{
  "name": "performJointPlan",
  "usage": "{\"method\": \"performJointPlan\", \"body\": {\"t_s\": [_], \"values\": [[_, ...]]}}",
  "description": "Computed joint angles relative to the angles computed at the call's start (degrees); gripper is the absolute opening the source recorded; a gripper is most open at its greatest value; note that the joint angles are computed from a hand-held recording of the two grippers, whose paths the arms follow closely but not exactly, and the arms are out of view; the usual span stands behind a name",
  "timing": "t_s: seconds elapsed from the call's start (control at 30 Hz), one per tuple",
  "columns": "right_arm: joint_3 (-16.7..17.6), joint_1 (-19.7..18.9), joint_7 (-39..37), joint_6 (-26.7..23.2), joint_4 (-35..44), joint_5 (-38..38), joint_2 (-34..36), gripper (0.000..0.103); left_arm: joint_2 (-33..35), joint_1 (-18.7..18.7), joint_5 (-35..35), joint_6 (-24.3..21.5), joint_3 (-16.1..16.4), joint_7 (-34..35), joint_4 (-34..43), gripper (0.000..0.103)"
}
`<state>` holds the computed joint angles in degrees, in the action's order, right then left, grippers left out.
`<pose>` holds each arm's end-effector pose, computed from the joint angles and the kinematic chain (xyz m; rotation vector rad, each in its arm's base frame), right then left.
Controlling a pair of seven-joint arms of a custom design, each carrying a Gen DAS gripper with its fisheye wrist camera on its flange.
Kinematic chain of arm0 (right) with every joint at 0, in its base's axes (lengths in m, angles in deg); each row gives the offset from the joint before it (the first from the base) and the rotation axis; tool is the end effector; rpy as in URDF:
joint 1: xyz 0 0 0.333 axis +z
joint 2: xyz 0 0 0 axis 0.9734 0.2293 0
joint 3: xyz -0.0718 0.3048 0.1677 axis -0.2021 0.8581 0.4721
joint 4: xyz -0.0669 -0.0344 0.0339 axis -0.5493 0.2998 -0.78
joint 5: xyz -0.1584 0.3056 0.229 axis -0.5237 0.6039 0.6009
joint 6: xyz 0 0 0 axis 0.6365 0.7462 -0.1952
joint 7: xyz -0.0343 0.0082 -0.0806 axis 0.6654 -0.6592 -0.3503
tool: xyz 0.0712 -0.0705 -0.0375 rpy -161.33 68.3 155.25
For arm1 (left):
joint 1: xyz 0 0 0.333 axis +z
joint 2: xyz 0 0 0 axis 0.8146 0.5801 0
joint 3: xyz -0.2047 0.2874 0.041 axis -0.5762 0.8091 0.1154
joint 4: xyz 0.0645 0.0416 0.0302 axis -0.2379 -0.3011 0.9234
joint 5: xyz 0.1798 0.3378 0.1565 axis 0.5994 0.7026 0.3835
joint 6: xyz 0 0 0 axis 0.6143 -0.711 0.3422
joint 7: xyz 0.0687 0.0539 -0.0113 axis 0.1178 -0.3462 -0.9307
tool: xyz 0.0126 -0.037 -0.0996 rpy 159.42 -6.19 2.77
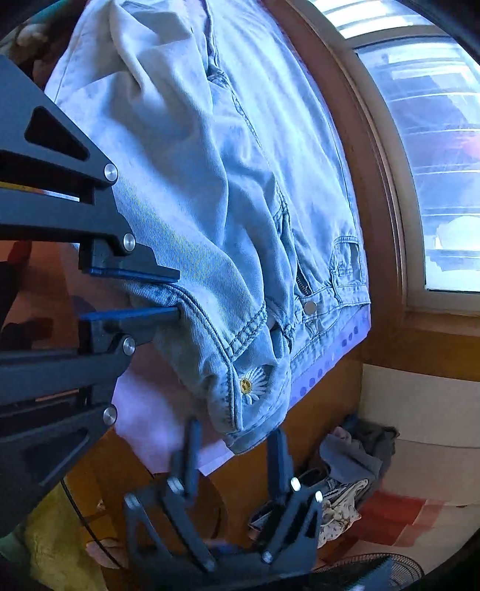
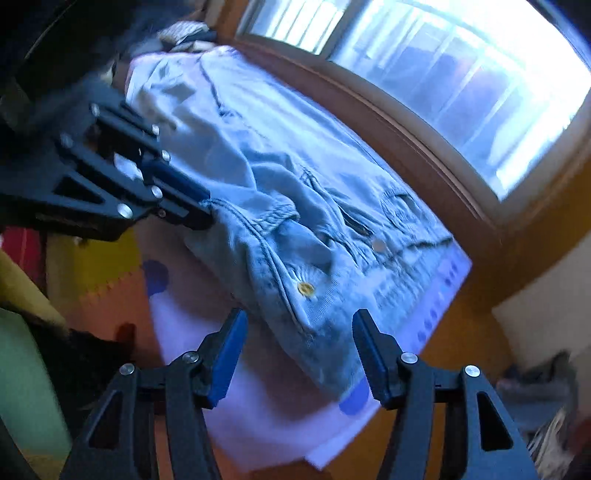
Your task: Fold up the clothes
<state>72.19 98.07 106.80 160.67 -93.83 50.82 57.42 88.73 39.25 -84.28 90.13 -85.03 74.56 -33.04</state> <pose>0.4980 0.3112 0.5507 -2.3919 1.2455 -0.9213 0.5606 -0.3352 0.5625 -1.1332 2.5575 -0.9151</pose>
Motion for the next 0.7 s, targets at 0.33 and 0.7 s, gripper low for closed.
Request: {"method": "performJointPlan", "body": {"t_s": [0.33, 0.7], "values": [[-1.79, -0.77, -3.11, -0.39, 5.09, 17.20, -0.03, 0.009, -5.81, -0.01, 5.88, 7.41, 1.94, -7.13, -7.88, 0.030], [-1.56, -1.69, -2.54, 1.35, 7.68, 21.87, -0.02, 0.009, -9.18, 2.84, 23.45, 12.15, 4.93, -18.47, -13.86, 0.035]]}}
